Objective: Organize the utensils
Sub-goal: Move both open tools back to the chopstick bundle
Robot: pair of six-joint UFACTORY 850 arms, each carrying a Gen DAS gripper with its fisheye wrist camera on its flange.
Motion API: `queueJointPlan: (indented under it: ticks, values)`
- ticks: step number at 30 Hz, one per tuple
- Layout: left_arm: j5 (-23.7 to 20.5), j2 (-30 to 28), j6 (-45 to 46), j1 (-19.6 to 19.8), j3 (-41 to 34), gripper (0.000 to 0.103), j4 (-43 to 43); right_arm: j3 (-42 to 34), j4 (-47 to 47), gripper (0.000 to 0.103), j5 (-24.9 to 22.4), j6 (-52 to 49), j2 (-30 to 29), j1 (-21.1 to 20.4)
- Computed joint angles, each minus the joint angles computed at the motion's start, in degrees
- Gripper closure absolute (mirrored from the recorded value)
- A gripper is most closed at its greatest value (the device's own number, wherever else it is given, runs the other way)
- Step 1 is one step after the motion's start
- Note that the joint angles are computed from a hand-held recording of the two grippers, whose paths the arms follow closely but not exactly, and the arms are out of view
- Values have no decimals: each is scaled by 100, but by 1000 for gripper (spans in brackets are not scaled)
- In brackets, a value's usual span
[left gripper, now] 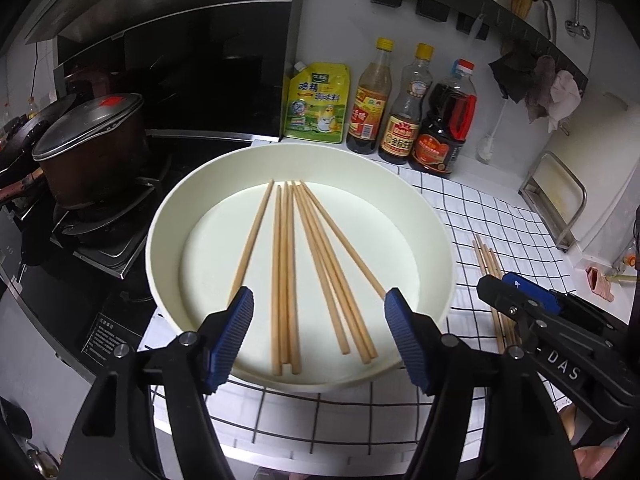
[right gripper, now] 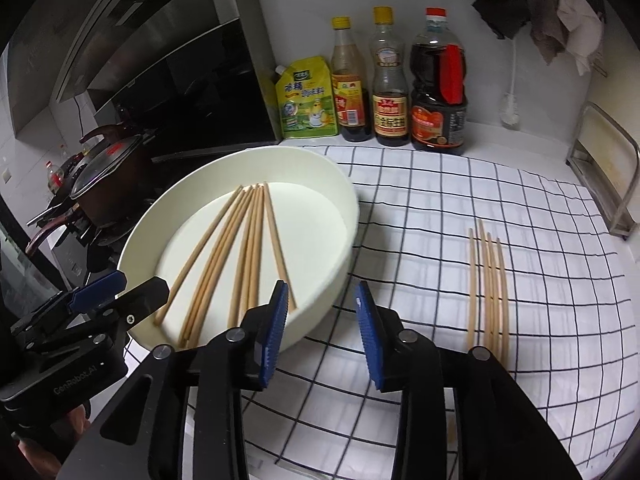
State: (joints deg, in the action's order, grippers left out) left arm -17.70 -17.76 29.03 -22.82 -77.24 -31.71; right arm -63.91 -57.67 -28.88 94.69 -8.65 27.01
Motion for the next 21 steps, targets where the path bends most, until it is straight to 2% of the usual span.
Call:
queueJointPlan:
  ticks: [9, 13, 16, 21]
  values:
    - [50, 157, 111, -299, 226, 30, -92, 744, -182, 59, -61, 378, 565, -105]
    - [81, 200, 200, -438, 330, 30, -193, 1191, -265, 56, -70, 634, 899, -230]
    - [136, 218, 253, -544, 406, 25, -260, 1456, -291, 55, -81, 755, 1084, -344]
    - [177, 201, 234, -714, 440, 23, -199, 1768, -332, 52, -80, 843, 1238, -558]
